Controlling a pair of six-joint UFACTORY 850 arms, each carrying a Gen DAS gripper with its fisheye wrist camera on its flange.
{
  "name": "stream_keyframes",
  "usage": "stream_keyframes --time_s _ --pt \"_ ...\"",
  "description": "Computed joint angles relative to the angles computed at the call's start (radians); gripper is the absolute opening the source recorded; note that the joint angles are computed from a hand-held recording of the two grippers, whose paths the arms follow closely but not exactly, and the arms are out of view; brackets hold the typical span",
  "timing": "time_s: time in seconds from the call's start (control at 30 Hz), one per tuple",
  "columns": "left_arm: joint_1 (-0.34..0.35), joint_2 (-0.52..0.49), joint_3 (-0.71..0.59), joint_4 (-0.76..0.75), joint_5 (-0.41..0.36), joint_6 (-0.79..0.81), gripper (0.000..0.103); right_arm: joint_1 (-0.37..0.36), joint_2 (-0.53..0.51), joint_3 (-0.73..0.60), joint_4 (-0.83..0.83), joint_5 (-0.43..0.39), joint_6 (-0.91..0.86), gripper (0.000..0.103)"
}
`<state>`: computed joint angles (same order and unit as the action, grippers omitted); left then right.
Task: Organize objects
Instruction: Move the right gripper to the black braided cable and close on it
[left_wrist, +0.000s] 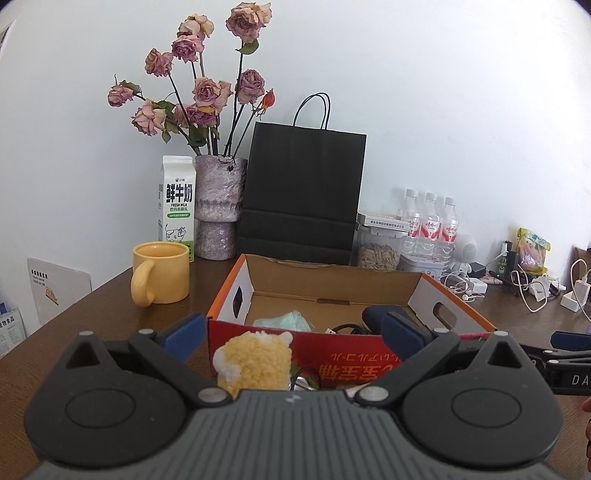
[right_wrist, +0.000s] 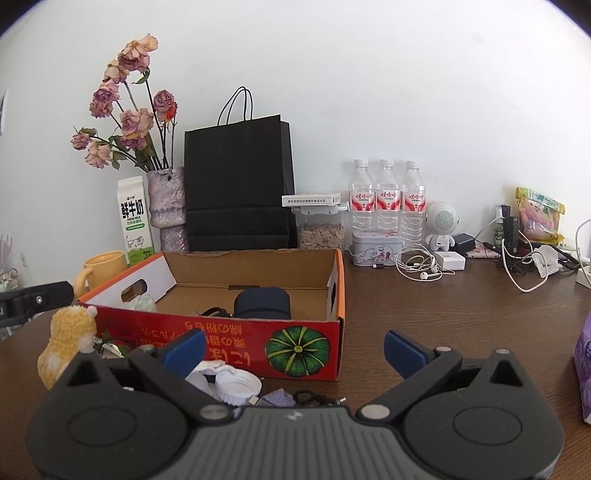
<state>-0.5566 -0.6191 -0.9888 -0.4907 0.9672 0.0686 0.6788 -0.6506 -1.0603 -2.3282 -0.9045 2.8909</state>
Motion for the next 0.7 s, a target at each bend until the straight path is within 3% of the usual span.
stream_keyframes --time_s 0.37,0.7 --pt "-0.008 0.044 0.092 -0.027 -0.026 0.018 0.103 0.022 0.02 0.06 0.041 0.077 -0.03 0.103" --pt "-0.004 0.075 0.144 -0.042 -0.064 0.012 0.103 -0.006 0.003 0.029 0.045 0.238 -0.08 0.103"
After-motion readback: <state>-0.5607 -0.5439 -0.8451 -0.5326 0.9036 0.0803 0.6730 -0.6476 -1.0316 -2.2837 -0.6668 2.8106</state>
